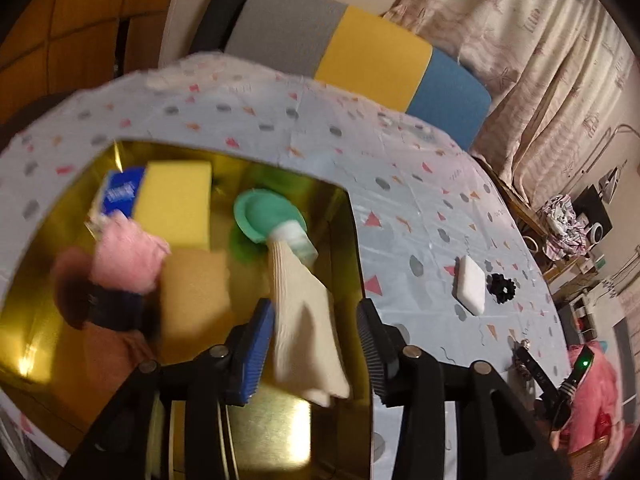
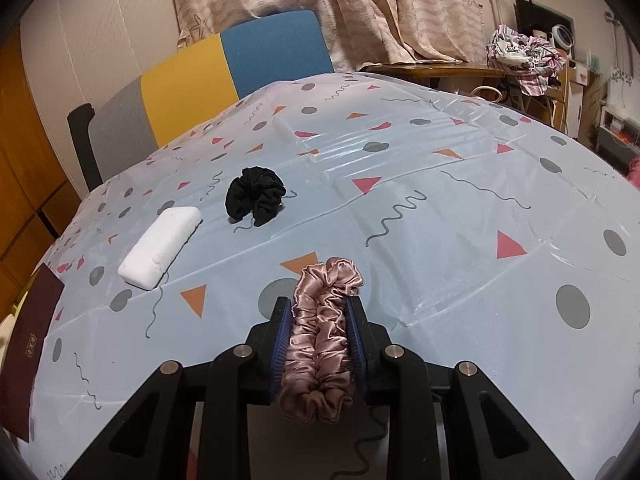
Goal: Organize rigid objects
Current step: 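Release the cream cloth into the gold tray with the left tool, then carry the pink satin scrunchie into the tray and release it with the right tool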
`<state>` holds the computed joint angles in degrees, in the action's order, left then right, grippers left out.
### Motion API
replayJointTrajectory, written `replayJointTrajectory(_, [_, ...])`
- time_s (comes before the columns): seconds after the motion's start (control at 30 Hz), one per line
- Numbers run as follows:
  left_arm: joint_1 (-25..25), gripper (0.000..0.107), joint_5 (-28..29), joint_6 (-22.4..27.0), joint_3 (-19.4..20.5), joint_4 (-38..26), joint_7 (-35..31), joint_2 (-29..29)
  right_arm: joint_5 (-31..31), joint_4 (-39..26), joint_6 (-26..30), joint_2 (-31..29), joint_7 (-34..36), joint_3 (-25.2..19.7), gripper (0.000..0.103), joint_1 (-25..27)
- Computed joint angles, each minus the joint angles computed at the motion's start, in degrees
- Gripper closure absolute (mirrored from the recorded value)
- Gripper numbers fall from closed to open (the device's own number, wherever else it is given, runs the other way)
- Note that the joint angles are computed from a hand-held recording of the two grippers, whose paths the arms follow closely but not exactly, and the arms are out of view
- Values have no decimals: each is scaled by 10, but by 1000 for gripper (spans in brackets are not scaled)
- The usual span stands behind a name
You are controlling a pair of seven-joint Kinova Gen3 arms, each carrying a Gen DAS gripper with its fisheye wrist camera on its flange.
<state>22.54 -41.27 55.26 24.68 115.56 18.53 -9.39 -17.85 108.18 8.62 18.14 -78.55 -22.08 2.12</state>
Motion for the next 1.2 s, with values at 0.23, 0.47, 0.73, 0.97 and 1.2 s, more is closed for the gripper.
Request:
replayJointTrajectory(0.23, [16,65,-22,79,41,-5,1,-20,14,-7,15,-3,-14,32,76,-29])
replayJointTrajectory(0.47, [24,65,0,64,57,16,-11,-56,54,-18,46,-14,-32,14,79,-18])
replayJointTrajectory(0.73, [-12,65,9,46,112,32,4,-77,-37,2,71,-62,63,-20,83,5])
replayJointTrajectory(0.97, [-50,65,35,52,144,39,-6,-118,96,16,63,-96,-91,118,79,-169])
replayJointTrajectory(1.2, [-91,64,72,56,169,36,-46,-147,210,-26,124,-55,-235,248,42,-282])
